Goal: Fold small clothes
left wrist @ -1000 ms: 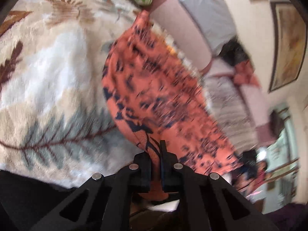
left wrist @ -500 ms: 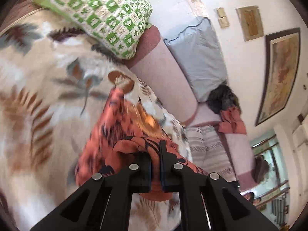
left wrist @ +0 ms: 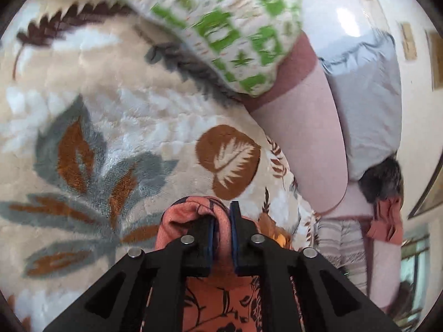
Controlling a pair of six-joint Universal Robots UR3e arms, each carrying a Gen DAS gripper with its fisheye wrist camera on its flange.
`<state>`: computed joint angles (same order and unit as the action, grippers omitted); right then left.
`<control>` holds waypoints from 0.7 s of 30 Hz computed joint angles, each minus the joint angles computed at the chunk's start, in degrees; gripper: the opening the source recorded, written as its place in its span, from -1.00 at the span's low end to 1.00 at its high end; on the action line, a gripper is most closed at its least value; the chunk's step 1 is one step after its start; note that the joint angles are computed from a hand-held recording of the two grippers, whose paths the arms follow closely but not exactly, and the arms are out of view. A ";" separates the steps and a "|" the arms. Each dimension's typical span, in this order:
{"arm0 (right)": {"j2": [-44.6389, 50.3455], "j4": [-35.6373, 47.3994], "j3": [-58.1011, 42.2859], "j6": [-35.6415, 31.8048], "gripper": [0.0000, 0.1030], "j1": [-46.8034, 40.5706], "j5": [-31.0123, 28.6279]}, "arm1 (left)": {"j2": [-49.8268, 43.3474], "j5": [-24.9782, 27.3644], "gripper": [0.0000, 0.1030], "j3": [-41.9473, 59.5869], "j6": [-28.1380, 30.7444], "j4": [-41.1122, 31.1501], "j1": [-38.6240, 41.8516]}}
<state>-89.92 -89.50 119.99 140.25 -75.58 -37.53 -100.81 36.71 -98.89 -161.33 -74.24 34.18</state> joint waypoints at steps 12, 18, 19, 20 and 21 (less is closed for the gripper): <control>-1.28 25.74 -5.58 -22.57 0.48 -13.86 -0.48 | 17.31 -10.50 0.51 -3.87 16.48 -22.21 17.49; -11.39 41.85 -9.82 -33.18 0.54 -22.07 -4.16 | 29.84 0.75 0.51 0.45 41.54 -46.30 15.08; -14.74 43.31 -9.89 -35.22 0.46 -22.07 -6.04 | 31.16 1.91 0.51 -1.16 38.70 -42.17 12.06; -16.89 43.38 -10.14 -36.50 0.31 -21.62 -7.58 | 32.72 4.05 0.51 -3.42 36.31 -38.45 9.11; -21.24 44.53 -9.76 -39.12 0.16 -21.23 -10.20 | 32.75 5.37 0.51 -4.38 34.32 -36.20 6.82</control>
